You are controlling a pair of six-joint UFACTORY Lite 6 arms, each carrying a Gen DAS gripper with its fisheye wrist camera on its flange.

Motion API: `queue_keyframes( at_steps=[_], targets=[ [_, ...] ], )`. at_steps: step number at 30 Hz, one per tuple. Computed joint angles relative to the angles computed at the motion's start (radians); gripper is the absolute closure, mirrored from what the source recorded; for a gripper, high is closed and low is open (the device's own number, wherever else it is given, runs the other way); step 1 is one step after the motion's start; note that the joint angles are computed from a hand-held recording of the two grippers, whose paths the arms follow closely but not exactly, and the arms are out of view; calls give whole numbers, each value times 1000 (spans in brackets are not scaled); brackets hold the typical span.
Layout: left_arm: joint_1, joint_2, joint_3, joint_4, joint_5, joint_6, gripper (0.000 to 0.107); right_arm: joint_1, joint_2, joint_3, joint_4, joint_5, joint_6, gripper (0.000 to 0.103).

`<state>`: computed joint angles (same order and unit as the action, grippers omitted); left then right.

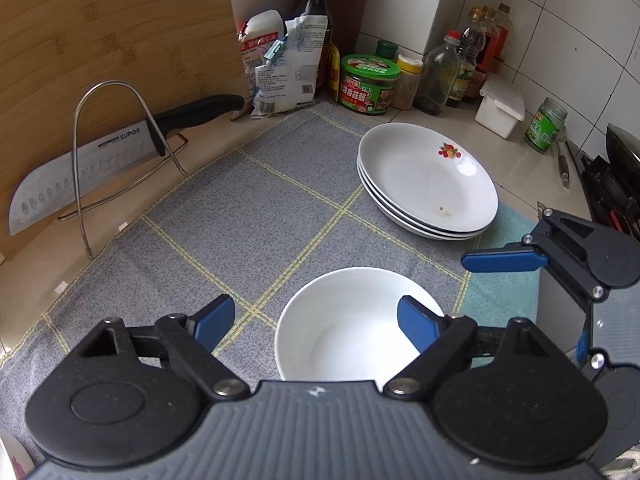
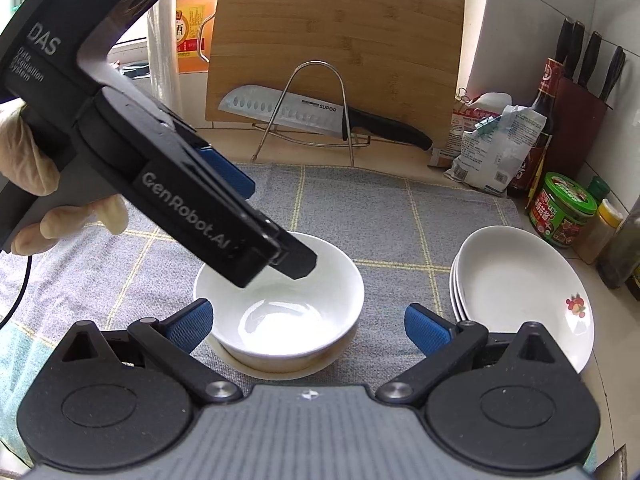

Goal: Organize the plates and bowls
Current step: 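Open the left tool and release the stacked bowl, then move the left tool toward the pink-flower bowl by the sink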

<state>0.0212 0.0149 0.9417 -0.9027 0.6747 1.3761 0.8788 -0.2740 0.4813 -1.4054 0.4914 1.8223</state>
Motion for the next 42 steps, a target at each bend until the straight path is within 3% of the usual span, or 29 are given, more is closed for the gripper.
queue_keyframes(
  at_steps=[19,26,30,36,42],
  targets=[
    [197,-346,-371,-204,-50,175,12,-15,-71,-55,31,-8,-58,0],
    [423,-511,-512,-191,-54,148,9,-80,-25,15,-61,-150,-109,0],
    [660,-559,-565,-212,14,277,6,-46,93,136,-76,-183,-147,0],
    [981,-351,-496,-299,104,602,6,84,296,352,1,-134,-175,0],
    [1116,-111,-357,-425,128,851,6,196,588,692,263,-53,-374,0]
  ],
)
